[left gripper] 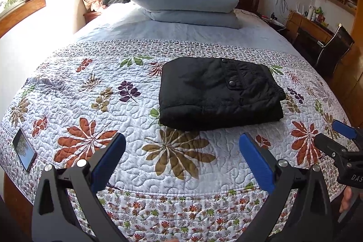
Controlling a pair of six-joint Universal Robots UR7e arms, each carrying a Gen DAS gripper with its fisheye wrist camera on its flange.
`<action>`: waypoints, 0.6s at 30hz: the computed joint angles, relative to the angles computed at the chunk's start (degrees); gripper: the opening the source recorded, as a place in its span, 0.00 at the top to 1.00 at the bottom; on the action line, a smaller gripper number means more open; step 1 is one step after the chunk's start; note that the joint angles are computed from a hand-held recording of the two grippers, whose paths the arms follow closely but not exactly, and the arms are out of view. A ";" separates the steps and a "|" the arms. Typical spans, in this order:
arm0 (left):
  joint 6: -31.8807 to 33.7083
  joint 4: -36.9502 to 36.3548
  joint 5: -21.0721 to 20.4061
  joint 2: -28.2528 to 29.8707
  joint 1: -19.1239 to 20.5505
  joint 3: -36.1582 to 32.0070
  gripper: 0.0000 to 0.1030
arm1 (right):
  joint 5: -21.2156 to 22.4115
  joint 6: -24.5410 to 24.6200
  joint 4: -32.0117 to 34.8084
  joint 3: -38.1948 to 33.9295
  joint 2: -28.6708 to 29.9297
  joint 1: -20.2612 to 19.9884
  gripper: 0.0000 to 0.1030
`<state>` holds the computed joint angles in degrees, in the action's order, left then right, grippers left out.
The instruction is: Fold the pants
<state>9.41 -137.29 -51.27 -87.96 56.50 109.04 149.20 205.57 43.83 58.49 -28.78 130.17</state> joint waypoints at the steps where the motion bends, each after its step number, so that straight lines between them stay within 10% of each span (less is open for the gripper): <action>1: 0.06 0.05 0.08 0.00 -0.02 0.02 0.03 | -0.04 -0.07 0.02 -0.04 0.04 0.01 0.04; 18: -0.03 0.40 0.10 0.43 0.31 -0.45 0.03 | -0.41 -0.65 -0.27 0.18 0.21 -0.15 0.04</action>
